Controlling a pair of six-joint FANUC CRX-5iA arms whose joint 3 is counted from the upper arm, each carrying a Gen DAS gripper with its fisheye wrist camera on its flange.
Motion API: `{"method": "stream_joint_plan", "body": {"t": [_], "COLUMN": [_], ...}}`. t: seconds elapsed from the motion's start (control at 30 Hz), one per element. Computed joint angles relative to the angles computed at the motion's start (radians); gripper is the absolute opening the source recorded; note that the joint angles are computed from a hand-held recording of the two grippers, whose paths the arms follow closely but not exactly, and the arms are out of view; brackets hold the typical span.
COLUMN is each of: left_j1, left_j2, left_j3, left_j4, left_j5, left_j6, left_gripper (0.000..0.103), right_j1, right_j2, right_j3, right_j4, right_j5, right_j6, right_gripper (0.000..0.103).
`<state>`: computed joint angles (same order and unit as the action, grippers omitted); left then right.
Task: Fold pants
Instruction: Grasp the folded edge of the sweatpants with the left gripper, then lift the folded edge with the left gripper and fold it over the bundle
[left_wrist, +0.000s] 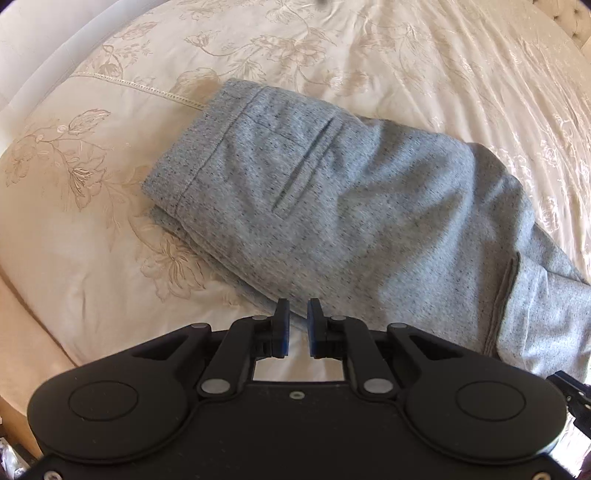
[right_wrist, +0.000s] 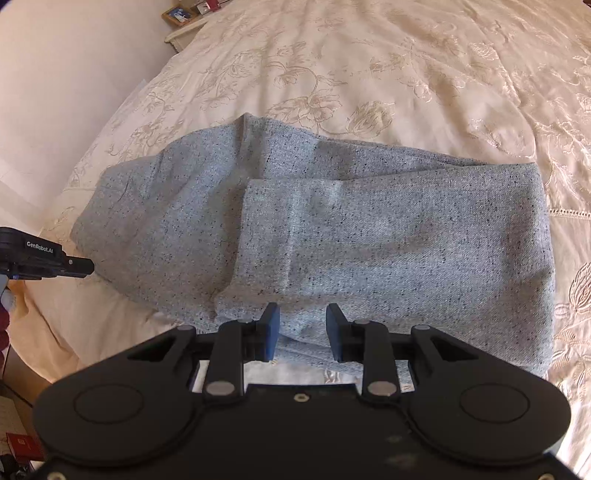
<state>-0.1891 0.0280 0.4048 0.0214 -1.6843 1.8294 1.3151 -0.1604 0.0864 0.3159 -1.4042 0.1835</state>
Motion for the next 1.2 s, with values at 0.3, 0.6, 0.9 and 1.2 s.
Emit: {"method": "stream_joint_plan", "body": {"t": [0.3,0.6,0.9,1.2], "left_j1": [0.196,0.293,0.308,0.308], "left_j2": [-0.008,-0.048,-0.036,-0.022], "left_j3": [-0.128,-0.313,-0.348,-0.322], "left_j4": [0.155,0.3,0.365,0.334], "left_j5": [0.111,0.208,0.333,0.366], "left_j6": [-0.153,-0.252,-0.246,-0.174], "left_gripper": [0.053,0.07,0.077,0.057], "right_j1": [0.02,0.024,0.041,0.048], "right_j2": [0.163,0.278,0.318,0.324], "right_j3": [0.151,0.275,0.331,0.341], "right_j4": [0.055,0.058,0.045,0.066], "right_j5": [-0.062,-0.142,-0.201,-0.235], "right_j6": [-0.129,-0.177,-0.189,-0.191], "right_gripper": [0.031,0.031,0.031,0.031]}}
